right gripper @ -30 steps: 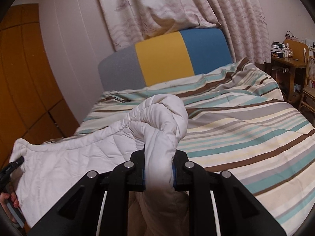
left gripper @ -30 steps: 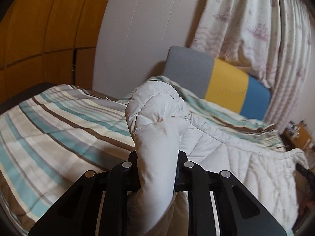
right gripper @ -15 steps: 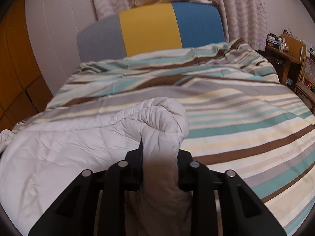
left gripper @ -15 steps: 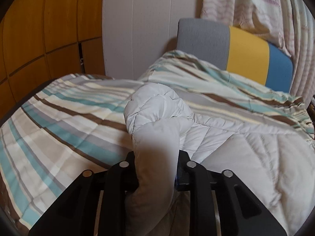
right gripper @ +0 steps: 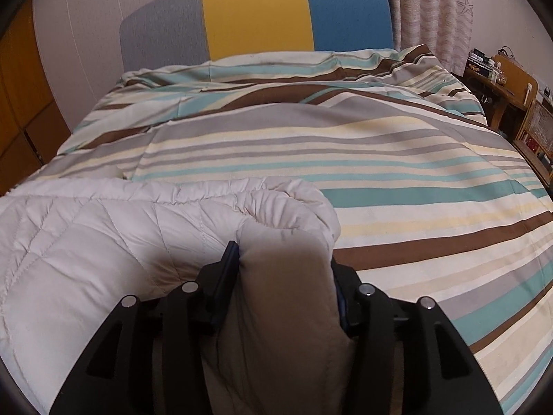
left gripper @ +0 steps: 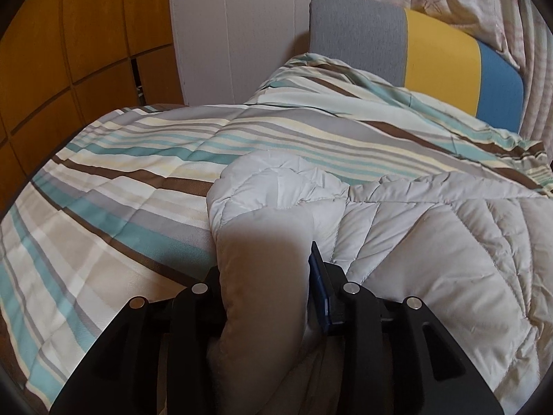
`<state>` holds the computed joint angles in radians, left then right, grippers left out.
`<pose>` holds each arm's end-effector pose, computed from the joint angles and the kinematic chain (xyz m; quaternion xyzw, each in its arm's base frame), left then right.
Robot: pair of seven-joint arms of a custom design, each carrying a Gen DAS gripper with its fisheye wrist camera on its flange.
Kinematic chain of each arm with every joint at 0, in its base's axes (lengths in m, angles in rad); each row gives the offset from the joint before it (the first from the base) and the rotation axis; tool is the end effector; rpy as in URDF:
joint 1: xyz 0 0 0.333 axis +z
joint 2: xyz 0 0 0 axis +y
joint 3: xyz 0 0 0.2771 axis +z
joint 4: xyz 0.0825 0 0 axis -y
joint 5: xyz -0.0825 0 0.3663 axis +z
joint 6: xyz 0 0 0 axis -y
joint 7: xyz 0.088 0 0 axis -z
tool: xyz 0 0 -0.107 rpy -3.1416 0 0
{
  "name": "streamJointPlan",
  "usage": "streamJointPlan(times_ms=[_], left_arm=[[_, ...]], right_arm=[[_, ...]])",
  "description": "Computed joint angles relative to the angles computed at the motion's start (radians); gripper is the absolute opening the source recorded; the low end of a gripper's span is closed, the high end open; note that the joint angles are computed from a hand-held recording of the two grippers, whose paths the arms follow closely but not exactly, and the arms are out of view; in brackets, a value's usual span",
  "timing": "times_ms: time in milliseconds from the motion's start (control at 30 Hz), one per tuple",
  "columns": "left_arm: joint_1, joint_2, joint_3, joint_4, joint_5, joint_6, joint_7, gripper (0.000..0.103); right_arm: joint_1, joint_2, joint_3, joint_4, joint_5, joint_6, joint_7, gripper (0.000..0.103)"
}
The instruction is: Fold large clothes
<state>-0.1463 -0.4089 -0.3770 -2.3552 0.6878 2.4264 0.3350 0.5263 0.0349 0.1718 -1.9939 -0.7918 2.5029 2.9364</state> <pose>0.4022 -0.2416 0.4955 -0.7329 0.5558 -0.2233 0.3225 0.4443 0.3780 0.4626 -0.6133 0.7002 -0.2316 0.2827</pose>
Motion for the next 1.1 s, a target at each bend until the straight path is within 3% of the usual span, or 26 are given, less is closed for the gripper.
streamJointPlan(times_ms=[133,200,300,367,467,600,700,767,967,1100], left_arm=[[-0.005,0.017,-0.012,0.032,0.000,-0.060,0.010,0.046],[-0.013,0.022,-0.020,0.059,-0.004,-0.131,0.017,0.063],[-0.038,-0.016,-0.039,0.092,-0.013,-0.242,-0.005,0.065],[-0.046,-0.051,-0.067,0.097,0.013,-0.268,-0.066,0.065],[-0.070,-0.062,-0.095,0.132,0.036,-0.239,-0.119,0.067],[-0.101,0.061,-0.124,0.248,0.061,-0.208,-0.099,0.070],[-0.125,0.223,-0.169,0.370,0.167,-0.302,-0.068,0.070],[-0.146,0.286,-0.169,0.401,0.223,-0.343,-0.068,0.070],[-0.195,0.288,-0.058,0.305,0.195,-0.181,-0.114,0.075],[-0.226,0.311,-0.008,0.299,0.180,-0.139,-0.100,0.076]], right_arm=[[0.004,0.008,0.000,0.007,-0.002,-0.010,0.002,0.049],[0.005,0.008,-0.001,0.008,-0.004,-0.014,0.003,0.050],[0.005,0.006,-0.003,0.006,-0.001,-0.013,0.004,0.052],[0.006,0.007,-0.002,0.009,-0.004,-0.020,0.006,0.053],[0.008,0.008,-0.002,0.011,-0.007,-0.023,0.009,0.054],[0.006,0.003,-0.002,0.004,-0.009,-0.017,0.018,0.056],[0.006,0.000,0.000,0.002,-0.013,-0.019,0.026,0.058],[0.005,-0.003,0.000,-0.002,-0.014,-0.016,0.032,0.058],[0.000,-0.008,0.002,-0.010,-0.016,-0.003,0.044,0.060],[0.001,-0.006,0.004,-0.006,-0.021,-0.012,0.047,0.060]])
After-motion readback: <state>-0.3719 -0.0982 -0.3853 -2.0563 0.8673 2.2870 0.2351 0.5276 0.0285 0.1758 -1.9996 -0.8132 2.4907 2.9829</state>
